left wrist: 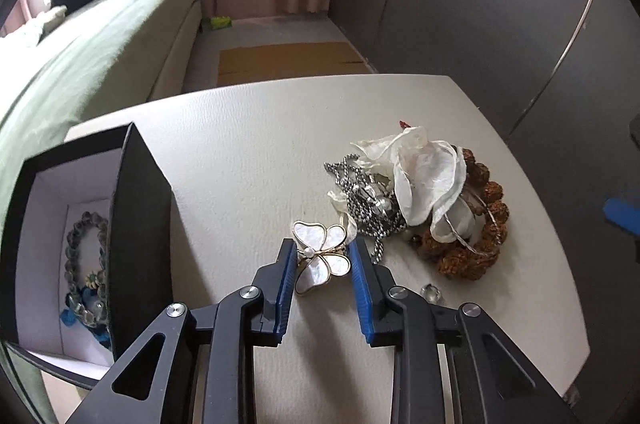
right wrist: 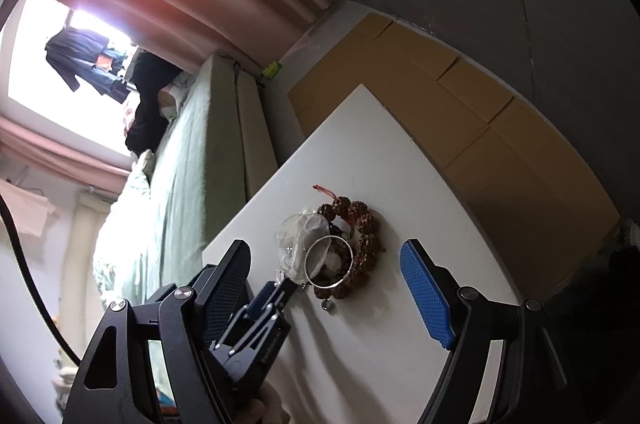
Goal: Organize jewelry
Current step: 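Move the left tool to the pile and grasp the white butterfly brooch, then carry the butterfly brooch over the box with the left tool while the right tool grasps a small silver ring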
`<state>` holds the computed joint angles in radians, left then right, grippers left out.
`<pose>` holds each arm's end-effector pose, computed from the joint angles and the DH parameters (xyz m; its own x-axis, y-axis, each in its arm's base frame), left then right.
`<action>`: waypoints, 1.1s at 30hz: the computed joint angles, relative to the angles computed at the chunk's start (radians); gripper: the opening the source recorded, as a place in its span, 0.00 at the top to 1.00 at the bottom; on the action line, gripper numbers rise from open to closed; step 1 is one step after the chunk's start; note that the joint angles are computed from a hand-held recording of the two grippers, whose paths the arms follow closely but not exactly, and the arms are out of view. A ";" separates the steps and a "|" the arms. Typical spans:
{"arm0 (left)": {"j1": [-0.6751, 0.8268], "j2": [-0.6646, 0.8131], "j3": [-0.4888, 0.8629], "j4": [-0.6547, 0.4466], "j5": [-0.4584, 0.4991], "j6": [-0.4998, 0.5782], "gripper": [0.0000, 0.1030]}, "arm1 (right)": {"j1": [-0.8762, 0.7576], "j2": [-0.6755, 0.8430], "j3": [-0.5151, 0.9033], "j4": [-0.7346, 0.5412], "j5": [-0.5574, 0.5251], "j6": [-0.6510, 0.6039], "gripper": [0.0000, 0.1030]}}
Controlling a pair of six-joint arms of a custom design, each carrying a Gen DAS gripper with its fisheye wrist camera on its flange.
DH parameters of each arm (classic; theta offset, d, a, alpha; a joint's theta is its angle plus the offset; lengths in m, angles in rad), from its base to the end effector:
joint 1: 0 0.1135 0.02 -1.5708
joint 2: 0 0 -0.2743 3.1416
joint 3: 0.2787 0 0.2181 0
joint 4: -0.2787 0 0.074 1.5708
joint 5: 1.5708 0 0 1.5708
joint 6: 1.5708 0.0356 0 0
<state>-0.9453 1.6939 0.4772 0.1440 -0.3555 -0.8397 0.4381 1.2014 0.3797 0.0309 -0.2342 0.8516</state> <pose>0.1470 -0.1824 0.1155 -0.8367 -0.0335 -0.5466 0.0595 0.9867 -0.1515 0.1632 0.0856 0.1794 -0.8457 0.4119 -0.3392 0.1151 0.7616 0.6378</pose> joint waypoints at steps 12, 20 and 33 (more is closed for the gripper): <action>0.012 -0.305 -0.096 -0.079 0.012 -0.046 0.73 | 0.131 0.099 0.041 -0.044 0.068 -0.002 0.25; 0.030 -0.513 -0.118 -0.207 -0.026 -0.068 0.73 | 0.223 0.207 0.071 -0.028 0.114 0.006 0.34; 0.178 -0.811 -0.157 -0.367 0.029 -0.029 0.73 | 0.353 0.443 0.212 -0.076 0.169 -0.007 0.66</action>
